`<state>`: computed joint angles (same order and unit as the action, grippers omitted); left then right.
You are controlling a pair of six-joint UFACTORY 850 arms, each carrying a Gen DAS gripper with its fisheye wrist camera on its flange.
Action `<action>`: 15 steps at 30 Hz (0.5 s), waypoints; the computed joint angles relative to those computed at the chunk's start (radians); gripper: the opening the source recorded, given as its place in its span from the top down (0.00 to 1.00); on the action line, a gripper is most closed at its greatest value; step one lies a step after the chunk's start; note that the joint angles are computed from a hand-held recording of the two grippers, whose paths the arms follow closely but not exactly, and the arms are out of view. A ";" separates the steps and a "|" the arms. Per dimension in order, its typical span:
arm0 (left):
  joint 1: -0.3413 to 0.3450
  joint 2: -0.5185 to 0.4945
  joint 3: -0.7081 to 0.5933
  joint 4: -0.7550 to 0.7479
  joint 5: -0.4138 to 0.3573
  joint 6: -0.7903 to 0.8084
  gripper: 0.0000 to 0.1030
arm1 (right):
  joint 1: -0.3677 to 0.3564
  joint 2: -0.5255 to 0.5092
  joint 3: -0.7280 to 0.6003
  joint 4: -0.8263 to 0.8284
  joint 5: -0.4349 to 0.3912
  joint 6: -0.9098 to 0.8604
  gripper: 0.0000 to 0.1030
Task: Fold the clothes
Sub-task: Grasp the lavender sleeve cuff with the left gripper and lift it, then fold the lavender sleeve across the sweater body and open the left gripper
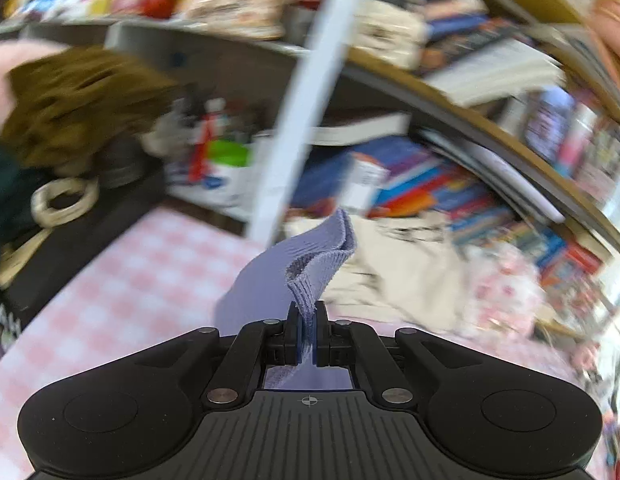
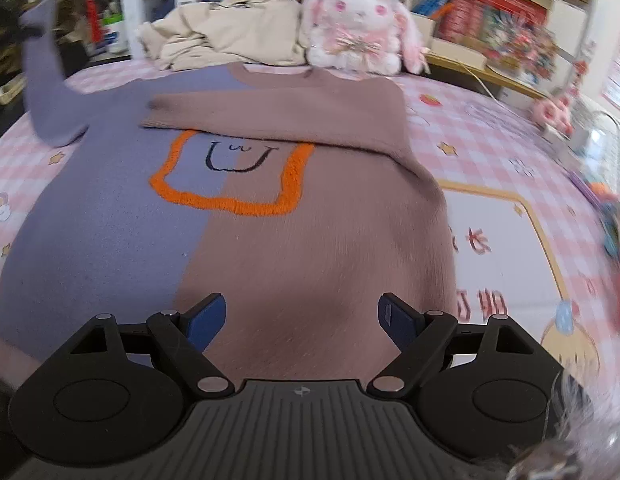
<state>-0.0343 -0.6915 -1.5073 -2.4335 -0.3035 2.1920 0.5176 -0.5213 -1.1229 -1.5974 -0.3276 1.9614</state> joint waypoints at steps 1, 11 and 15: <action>-0.017 0.002 -0.003 0.003 0.000 -0.002 0.97 | -0.012 0.006 0.009 -0.053 0.021 0.026 0.20; -0.190 -0.034 -0.106 -0.067 0.081 0.086 0.97 | -0.119 0.061 0.086 -0.629 0.132 0.442 0.20; -0.242 -0.073 -0.150 -0.077 0.120 0.111 0.97 | -0.155 0.080 0.115 -0.791 0.156 0.576 0.20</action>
<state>-0.2765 -0.7643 -1.6571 -2.5107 -0.1832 2.3027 0.3623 -0.4416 -1.0074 -2.3889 -0.1713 2.5377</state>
